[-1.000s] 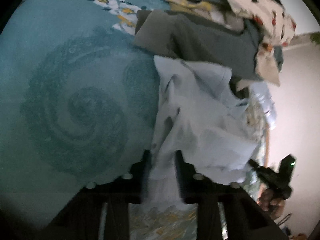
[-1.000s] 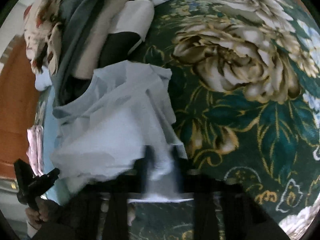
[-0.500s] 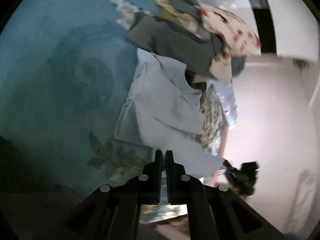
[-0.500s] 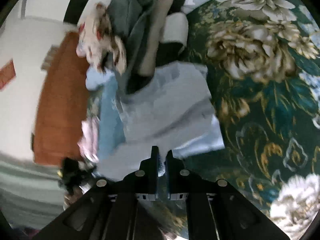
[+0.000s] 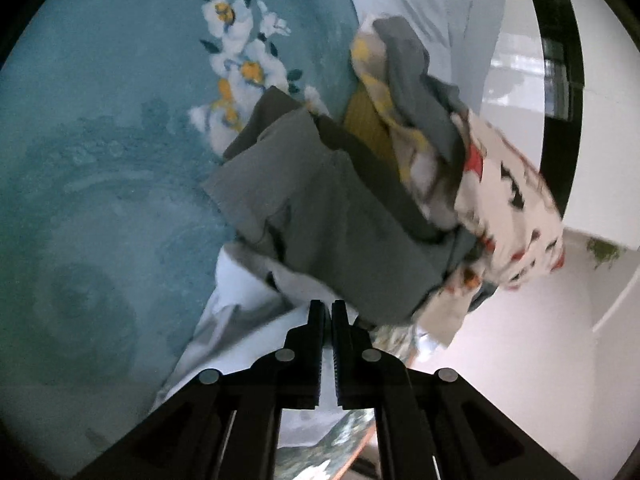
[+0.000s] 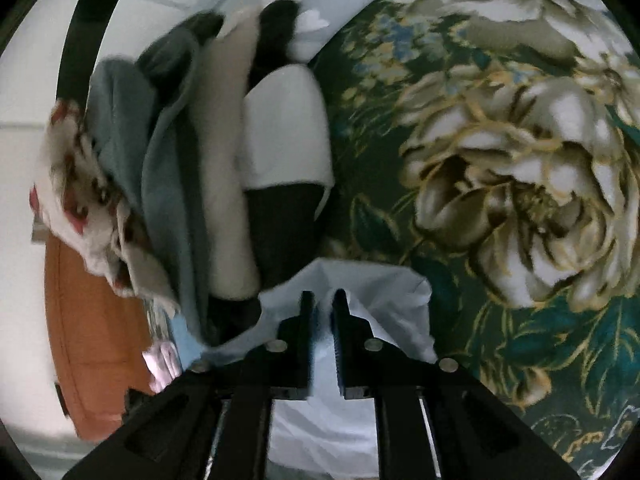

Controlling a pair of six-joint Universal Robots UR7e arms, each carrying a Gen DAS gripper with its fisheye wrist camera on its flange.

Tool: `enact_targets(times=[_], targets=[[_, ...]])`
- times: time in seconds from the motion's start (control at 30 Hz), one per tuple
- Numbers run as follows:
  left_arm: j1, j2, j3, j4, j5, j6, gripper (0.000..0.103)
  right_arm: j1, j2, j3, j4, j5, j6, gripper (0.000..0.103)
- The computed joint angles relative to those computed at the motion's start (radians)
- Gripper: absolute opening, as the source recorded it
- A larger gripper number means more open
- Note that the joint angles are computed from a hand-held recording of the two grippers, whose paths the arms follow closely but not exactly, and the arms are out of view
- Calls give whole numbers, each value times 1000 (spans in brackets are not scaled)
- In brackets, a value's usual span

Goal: Fold clothes
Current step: 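Grasp the folded t-shirt edge with the left tool and fold it over again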

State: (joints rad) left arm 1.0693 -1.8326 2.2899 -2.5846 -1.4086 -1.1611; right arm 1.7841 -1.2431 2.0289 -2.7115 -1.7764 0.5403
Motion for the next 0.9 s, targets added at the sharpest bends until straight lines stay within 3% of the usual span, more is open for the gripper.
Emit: enact_targets(times=[0.03,0.07,0.1,0.23,0.3,0.4,0.5,0.67,0.77,0.83,0.9], targets=[[4,-10,13,-26,-3,13,22,-3,-14,24,-43,-5,-5,46],[-6,-31,24,-23,11,20,38,-6,-28,48,-87,-9,-11,60],[-20,-57,32,7,34,29,48,-8,-42,68,-116,-17,-18,60],[-129,-205,79,273,129,0,49,10,-117,150,-54,-109,-39,60],[-181,-280,108,428,129,-86,50,11,-172,219,9,-131,-15,60],[-224,-325,154,543,71,-217,49,0,-262,339,38,-123,60,60],[-240,-319,199,506,23,-273,49,-27,-318,438,-43,-65,101,60],[-283,-377,321,339,43,-427,49,-28,-271,475,-207,-30,103,60],[-340,-471,400,270,130,-535,47,-15,-217,490,-331,-34,103,56],[-357,-475,400,282,159,-542,47,-10,-192,516,-425,-38,124,40],[-381,-455,373,331,200,-514,40,-13,-167,522,-479,-37,157,15]])
